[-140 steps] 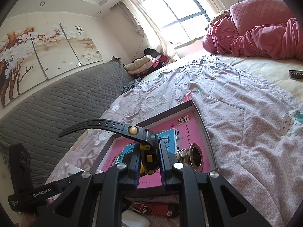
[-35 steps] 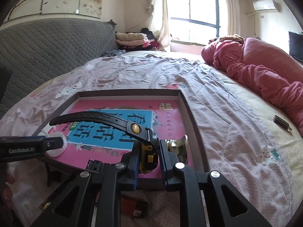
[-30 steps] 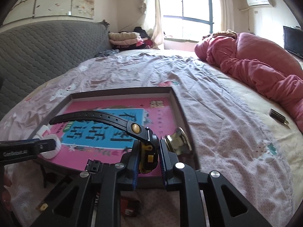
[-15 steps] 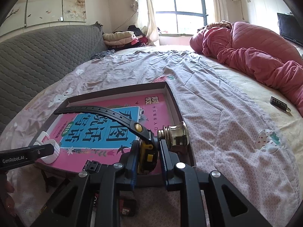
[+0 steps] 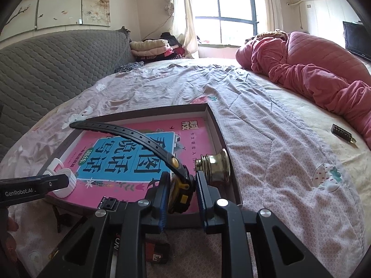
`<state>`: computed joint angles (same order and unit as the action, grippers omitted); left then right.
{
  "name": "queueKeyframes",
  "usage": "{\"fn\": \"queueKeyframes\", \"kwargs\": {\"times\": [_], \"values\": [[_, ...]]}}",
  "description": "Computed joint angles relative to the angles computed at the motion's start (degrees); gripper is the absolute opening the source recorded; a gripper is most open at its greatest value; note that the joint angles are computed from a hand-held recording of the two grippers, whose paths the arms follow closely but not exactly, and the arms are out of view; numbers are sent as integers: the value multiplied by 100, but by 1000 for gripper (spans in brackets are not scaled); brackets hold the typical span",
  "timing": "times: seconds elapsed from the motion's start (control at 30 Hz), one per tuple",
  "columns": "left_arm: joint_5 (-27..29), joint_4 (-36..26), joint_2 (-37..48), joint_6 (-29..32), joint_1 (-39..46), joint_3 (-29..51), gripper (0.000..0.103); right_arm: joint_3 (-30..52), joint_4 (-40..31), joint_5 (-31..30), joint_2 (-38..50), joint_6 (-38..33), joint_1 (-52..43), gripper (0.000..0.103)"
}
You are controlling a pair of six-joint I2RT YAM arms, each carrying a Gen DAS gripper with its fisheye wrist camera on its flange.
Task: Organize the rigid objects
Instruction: 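Lower the watch into the box beside the knob and open the right tool, then withdraw both tools from the box back toward the remaining objects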
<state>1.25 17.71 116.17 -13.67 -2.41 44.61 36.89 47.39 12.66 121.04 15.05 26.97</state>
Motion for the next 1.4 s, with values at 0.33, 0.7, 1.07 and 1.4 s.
{"fn": "queueKeyframes", "kwargs": {"times": [0.33,0.7,1.07,1.4], "values": [[-20,-3,-37,63,-17,-31,54,-101,105,-11,-61,-55,60,29],[-27,-56,-111,102,-45,-69,55,-358,503,-7,-142,-18,12,43],[76,-107,-224,231,2,-134,62,-386,591,82,-130,-134,69,51],[96,-64,-375,273,32,-290,63,-419,678,-40,-123,-207,66,53]]}}
